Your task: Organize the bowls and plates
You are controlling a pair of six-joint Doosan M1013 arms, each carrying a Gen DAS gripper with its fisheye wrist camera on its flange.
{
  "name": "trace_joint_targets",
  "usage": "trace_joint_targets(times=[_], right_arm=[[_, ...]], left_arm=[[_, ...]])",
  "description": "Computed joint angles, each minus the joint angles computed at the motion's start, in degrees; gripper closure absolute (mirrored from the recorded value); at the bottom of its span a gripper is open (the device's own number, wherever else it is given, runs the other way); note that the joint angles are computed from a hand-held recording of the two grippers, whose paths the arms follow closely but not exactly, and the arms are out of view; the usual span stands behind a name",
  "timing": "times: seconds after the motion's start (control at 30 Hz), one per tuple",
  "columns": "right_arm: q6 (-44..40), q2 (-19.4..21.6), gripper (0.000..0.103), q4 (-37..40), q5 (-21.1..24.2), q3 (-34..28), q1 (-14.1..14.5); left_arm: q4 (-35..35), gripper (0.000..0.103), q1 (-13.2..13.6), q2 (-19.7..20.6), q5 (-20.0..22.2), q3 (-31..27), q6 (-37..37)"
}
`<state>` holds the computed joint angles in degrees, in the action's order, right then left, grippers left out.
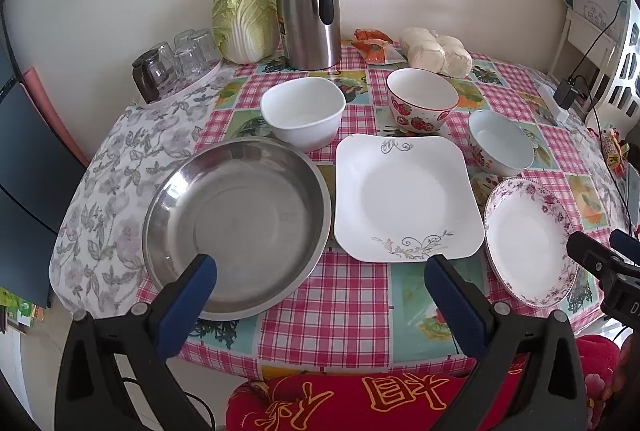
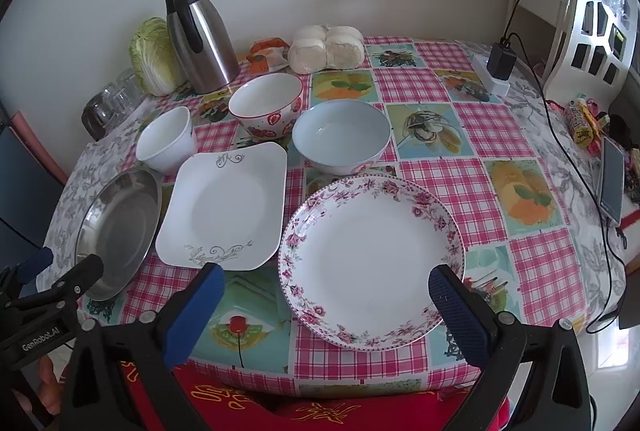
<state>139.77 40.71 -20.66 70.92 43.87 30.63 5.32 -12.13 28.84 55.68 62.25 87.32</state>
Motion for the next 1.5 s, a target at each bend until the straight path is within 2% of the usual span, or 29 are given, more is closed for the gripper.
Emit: trace_joint_targets(times=[1.5], right_arm=[[0.34, 0.13, 0.000, -0.38, 0.34, -0.22, 0.05]], left_arm=[[-1.11, 0.000, 0.13, 0.22, 0.37, 0.12, 0.64]])
